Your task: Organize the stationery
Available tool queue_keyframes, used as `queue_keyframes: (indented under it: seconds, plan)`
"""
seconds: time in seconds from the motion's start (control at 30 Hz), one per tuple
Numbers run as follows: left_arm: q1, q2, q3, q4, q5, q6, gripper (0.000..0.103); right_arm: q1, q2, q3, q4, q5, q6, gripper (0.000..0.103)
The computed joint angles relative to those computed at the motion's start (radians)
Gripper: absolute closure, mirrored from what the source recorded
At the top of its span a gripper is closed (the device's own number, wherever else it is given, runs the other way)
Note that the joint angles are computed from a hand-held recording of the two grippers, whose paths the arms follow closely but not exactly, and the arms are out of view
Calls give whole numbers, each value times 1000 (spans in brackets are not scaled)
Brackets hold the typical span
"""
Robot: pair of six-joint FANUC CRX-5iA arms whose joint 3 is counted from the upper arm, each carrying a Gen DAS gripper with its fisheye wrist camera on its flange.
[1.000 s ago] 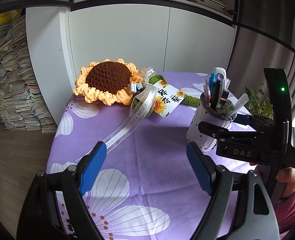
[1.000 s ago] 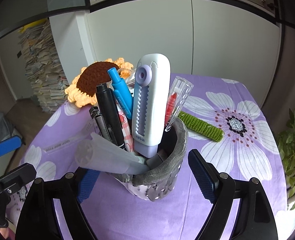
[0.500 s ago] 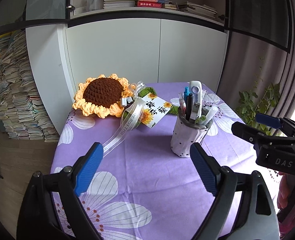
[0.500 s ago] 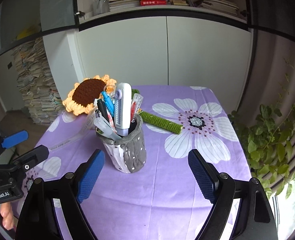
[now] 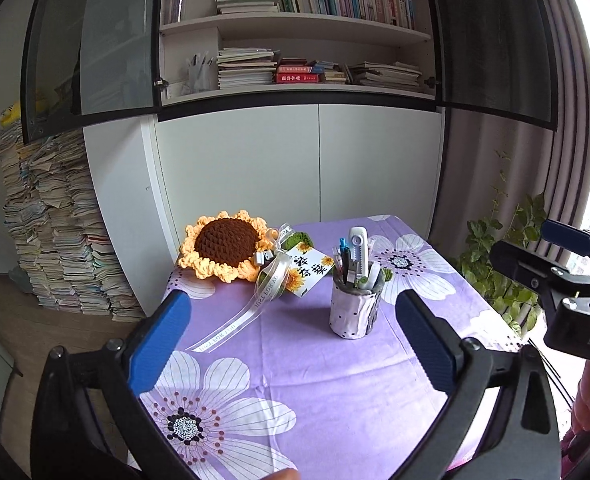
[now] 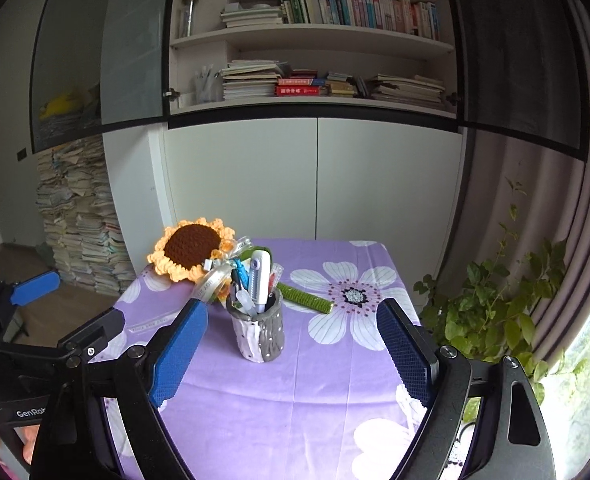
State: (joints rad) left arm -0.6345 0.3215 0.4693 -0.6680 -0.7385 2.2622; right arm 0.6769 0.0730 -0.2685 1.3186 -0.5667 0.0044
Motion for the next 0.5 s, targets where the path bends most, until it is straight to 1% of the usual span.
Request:
queue_keyframes:
  seconds: [0.07, 0.17, 0.23, 0.33, 0.5]
  plan:
    - [-19, -19, -9, -35, -4, 28, 1, 5, -28, -26, 46, 1, -40, 10]
    - [-40, -40, -17, -63, -7, 46, 1, 22, -61, -52, 103, -30, -80, 10]
    - [-57, -52, -18, -91, -13, 65, 1, 32, -85, -67, 117, -39, -100, 10]
    - [-79, -68, -23, -129, -18, 90, 1, 34, -125, -95, 142, -24, -141, 9]
    - [-108, -81, -27, -169, -16, 105, 1, 52, -157, -127, 194, -63, -178, 9]
